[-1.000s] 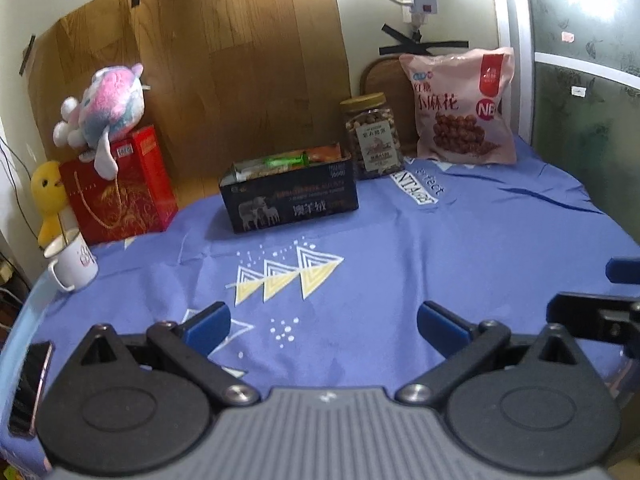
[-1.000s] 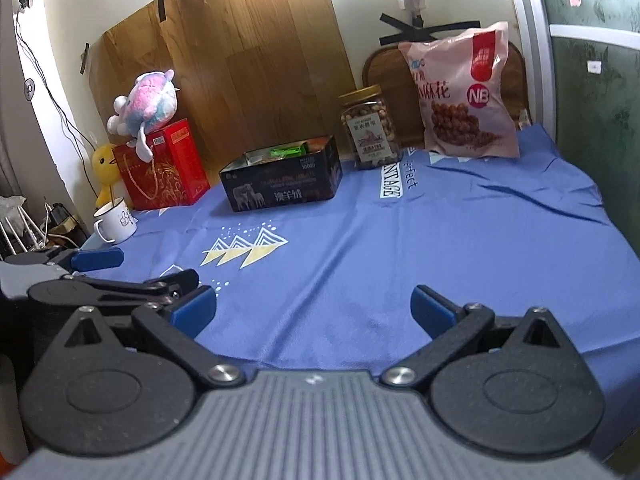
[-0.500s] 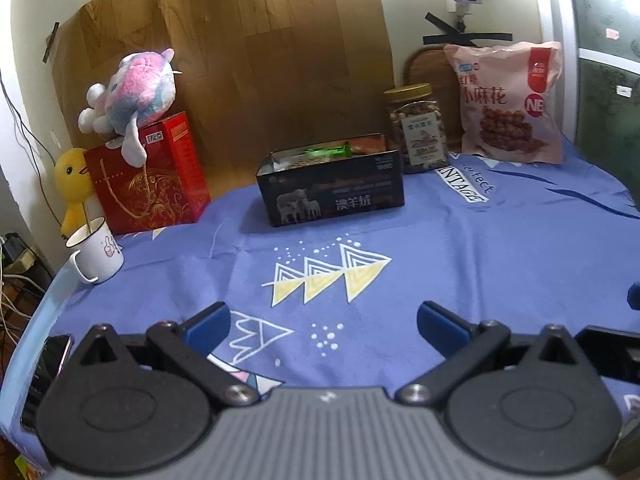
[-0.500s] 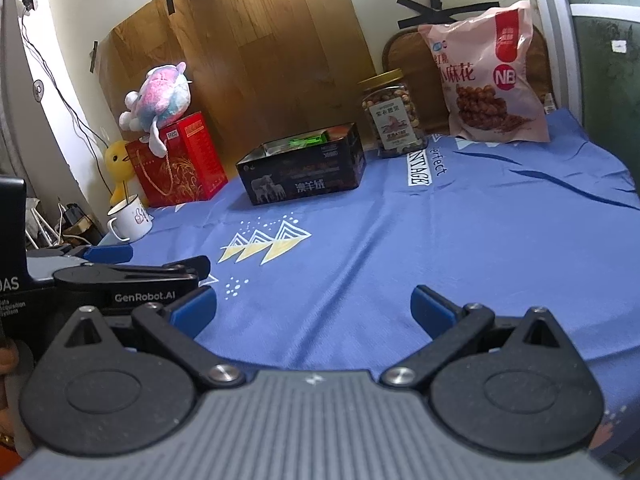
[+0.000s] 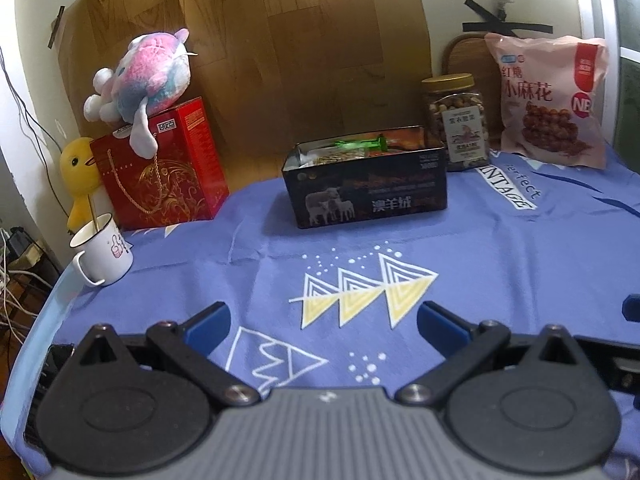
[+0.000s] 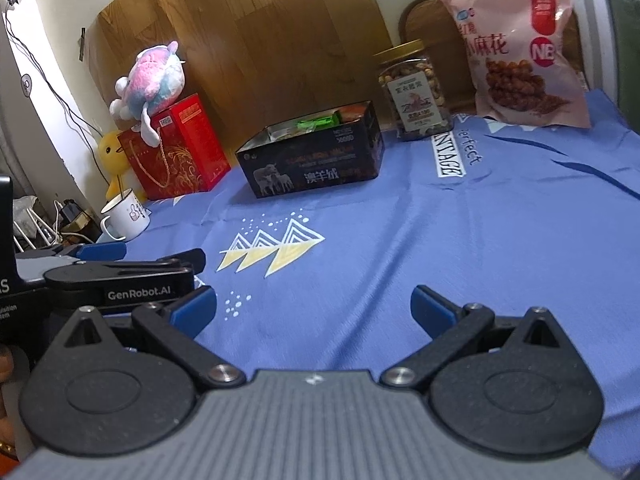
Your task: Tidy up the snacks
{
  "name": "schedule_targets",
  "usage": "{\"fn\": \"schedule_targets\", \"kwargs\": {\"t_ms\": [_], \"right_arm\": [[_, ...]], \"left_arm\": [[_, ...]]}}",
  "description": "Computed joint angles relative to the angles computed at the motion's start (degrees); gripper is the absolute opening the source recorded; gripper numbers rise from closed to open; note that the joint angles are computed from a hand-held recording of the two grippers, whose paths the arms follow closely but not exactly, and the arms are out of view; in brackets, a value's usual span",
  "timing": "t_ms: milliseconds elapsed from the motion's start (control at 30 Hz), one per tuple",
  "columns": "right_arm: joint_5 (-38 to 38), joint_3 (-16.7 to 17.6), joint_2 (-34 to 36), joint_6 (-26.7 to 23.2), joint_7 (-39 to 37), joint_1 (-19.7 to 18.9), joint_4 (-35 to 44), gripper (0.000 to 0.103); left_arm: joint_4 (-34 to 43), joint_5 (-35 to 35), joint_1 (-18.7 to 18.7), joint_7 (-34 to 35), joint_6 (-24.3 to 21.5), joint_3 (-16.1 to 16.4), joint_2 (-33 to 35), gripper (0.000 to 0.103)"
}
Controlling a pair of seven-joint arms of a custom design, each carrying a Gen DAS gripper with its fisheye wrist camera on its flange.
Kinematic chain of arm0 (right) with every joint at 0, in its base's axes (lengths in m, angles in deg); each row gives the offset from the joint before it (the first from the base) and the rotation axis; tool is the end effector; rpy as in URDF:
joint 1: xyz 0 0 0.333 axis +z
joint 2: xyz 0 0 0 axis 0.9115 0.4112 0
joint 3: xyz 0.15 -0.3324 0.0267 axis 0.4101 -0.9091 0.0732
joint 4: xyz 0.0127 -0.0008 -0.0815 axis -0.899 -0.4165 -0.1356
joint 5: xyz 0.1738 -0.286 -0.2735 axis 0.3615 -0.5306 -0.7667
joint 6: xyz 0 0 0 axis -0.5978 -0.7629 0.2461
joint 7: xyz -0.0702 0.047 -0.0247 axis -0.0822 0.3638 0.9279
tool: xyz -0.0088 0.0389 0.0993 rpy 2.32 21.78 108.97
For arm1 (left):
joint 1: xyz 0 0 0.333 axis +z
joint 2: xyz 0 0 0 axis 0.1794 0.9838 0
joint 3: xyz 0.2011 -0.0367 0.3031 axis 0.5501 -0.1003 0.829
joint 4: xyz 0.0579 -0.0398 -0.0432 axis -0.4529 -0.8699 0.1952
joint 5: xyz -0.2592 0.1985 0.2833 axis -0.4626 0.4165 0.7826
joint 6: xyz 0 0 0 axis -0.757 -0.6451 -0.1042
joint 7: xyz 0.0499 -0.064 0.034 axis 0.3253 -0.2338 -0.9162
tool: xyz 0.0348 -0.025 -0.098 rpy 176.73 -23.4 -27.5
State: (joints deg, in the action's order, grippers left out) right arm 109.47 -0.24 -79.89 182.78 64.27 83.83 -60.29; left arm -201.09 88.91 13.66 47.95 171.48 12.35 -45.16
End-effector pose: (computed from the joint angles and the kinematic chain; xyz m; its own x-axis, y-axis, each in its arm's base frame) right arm 0.6013 0.2327 0.4839 0.4973 -0.7879 -0.3632 -0.6607 -0.0727 -0.7471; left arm 0.5371 -0.0810 0.5088 0.2509 -0.9496 -0.1881 -0.6523 -0.0223 -0.7576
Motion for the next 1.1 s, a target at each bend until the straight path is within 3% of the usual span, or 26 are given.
{"fn": "schedule_targets", "kwargs": {"t_ms": [700,900,1100], "right_arm": [[-3.8,0.9,3.6,-0.1,3.9,-0.8,4.3,0.103],[-3.7,1.5,3.5,4.5,3.8,0.2,2.5,0.103],[1.6,2.1,2.6,6.3,0.4,0.0,0.7,0.103]], "left_arm": [[4.1,1.3,0.3,0.7,1.1,1.4,4.4,0.103],[3.3,2.4,1.1,-1.1,5.4,1.9,4.0,0.103],[2.4,1.4,1.1,-0.2,7.3,1.8,4.1,0.103]]}}
